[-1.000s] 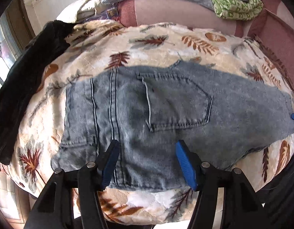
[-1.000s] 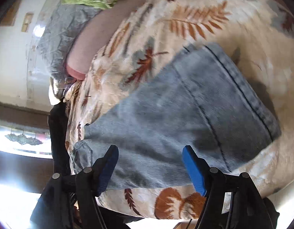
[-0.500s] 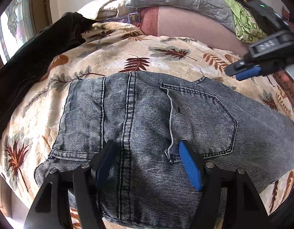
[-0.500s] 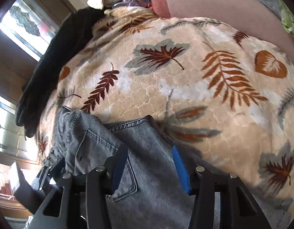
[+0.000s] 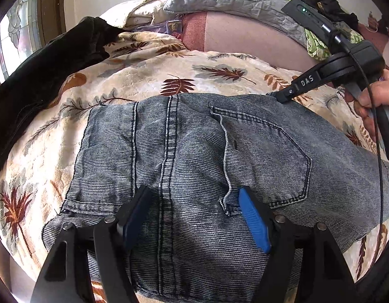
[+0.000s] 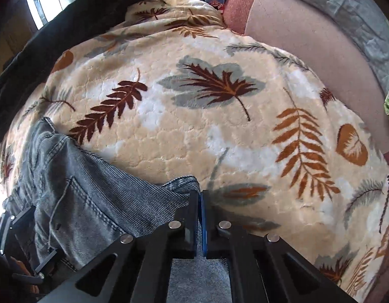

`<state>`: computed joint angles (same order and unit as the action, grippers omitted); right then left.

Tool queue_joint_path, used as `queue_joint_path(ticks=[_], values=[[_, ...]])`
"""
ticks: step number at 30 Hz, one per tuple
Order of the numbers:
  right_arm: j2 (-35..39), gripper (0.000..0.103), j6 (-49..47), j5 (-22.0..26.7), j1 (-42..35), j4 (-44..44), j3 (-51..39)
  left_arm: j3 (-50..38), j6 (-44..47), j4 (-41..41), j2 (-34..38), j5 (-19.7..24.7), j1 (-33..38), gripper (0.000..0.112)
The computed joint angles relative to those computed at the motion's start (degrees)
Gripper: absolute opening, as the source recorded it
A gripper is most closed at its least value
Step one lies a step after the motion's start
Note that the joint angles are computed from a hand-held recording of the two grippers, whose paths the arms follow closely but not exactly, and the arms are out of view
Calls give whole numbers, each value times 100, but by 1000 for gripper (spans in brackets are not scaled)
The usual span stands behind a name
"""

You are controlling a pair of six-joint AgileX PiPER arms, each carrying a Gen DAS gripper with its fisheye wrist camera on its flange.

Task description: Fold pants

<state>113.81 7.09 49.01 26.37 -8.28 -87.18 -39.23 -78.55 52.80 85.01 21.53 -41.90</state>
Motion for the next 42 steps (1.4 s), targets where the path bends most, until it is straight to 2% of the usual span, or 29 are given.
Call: queue_joint_path(ticks=[4,6,8,10,12,13,14,15,17,19,22,23,24,26,27,30,33,36,38,40,41,42], values=[[436,2,589,-372,235,-730,-13,-104,-89,111,111,224,-176,79],[594,3,584,-459,225,-611,-23,-96,-141,182,116,271,-219,80],[377,4,429,-603,80,-294,146,-61,-190,227,86,253,-216,80],[49,13,498,-663,-97,-24,353,-57,-243,264,85,275,-234,80],[-522,41,800,-949,-249,38,874,-85,-271,254,107,323,-259,80],[-882,49,799,-1148,-346,283,1242,-97,-288,250,114,344,-271,81],[-1191,64,687,-1310,-441,628,1591,-115,-307,253,133,371,-290,81],[-1478,67,464,-1419,-546,1037,1939,-137,-327,257,157,412,-318,82],[-1955,67,-318,-1584,-792,2123,2633,-168,-389,304,198,480,-364,83],[-2103,67,-1105,-1598,-1190,3073,3135,-206,-471,368,254,574,-431,84],[-1726,67,-1746,-1810,-1958,3562,3546,-248,-638,493,331,697,-522,85],[-1757,62,-2171,-1662,-2286,4077,3603,-274,-674,520,364,769,-567,85],[-1928,62,-2611,-1469,-2604,4650,3710,-278,-741,569,378,818,-605,85],[-2607,63,-3558,-1293,-3118,5526,4204,-231,-903,700,345,835,-641,85],[-2973,63,-3892,-1027,-3416,5679,4353,-208,-979,750,312,852,-668,85],[-3912,65,-3876,-302,-4549,4934,4508,-52,-1343,965,54,849,-745,85],[-4248,65,-3723,15,-6018,3715,4302,204,-2204,1725,-386,875,-909,85],[-3455,65,-4005,277,-7391,3195,3800,238,-2471,2056,-511,1134,-1125,85],[-2726,65,-4511,695,-8087,3481,3423,149,-2099,1741,-374,921,-986,85],[-2380,64,-5004,1015,-8421,3891,3231,67,-1888,1459,-152,873,-921,85],[-2317,51,-5181,1144,-8449,4073,3196,61,-1883,1414,-91,889,-912,85],[-2330,32,-5248,1210,-8399,4121,3171,53,-1867,1376,-52,863,-865,85]])
